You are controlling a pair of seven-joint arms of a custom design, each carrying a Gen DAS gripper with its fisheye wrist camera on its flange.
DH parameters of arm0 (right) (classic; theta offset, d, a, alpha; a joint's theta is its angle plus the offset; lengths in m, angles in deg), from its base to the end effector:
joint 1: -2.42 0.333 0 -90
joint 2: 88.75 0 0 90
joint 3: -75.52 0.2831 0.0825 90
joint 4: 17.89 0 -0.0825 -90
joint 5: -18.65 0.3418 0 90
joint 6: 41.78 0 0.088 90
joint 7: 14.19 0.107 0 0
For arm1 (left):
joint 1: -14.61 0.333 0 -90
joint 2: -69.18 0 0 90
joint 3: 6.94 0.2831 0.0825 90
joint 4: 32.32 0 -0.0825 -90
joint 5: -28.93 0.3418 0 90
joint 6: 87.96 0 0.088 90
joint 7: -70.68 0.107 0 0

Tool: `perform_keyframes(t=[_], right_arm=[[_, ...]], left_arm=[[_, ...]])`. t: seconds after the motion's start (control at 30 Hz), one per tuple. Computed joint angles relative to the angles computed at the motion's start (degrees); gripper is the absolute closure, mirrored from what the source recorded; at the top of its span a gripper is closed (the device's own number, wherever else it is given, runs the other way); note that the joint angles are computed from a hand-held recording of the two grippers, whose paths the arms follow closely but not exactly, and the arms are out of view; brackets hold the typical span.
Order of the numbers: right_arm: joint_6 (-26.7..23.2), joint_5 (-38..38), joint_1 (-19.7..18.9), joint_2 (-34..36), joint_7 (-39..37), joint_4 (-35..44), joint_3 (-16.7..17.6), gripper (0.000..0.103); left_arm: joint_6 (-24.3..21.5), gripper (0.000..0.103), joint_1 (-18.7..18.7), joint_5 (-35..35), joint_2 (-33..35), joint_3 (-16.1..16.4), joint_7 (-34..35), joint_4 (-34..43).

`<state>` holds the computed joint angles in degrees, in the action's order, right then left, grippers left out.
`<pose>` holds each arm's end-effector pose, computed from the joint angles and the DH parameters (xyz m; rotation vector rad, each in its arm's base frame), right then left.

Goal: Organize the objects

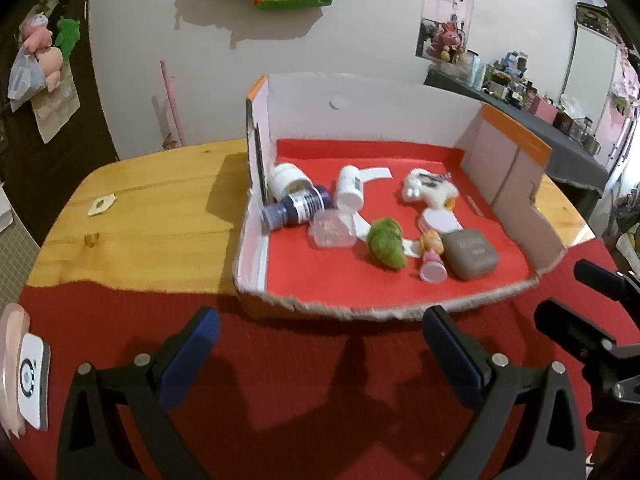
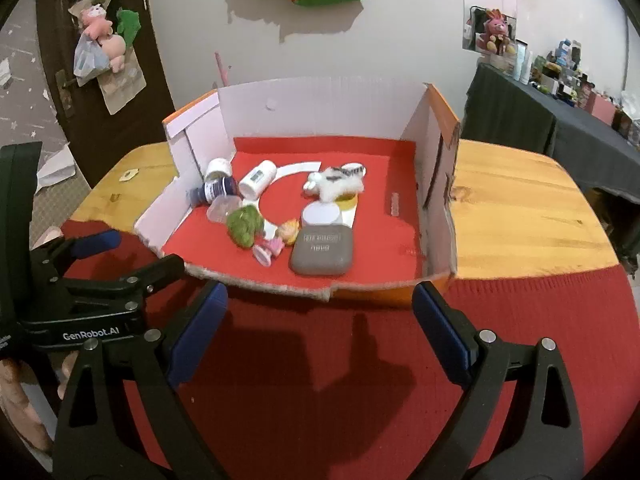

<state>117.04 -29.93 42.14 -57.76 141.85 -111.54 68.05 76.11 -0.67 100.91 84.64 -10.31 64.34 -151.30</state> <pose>0.5404 0.3959 0.3559 -1.8860 1.6014 -0.7032 0.5137 -0.2277 0.3278 -1.9866 1.5960 -0.7367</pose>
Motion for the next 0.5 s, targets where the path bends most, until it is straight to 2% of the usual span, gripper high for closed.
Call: perform_keyframes(t=[0.17,0.5], right_arm=[[0.15,-2.16,0.97,-1.8,3.07,-3.51,-0.47,0.008],[0.16,-1.59,-0.11,-1.32,4.49,-6.18,1.06,0.008]], left_arm=[[0.44,0.0,-0.45,0.6,-0.86,-0.6,-1.49,-2.4],[0.78,0.0,-0.58,0.47,-0.69,-0.98,-4.32,-5.15]])
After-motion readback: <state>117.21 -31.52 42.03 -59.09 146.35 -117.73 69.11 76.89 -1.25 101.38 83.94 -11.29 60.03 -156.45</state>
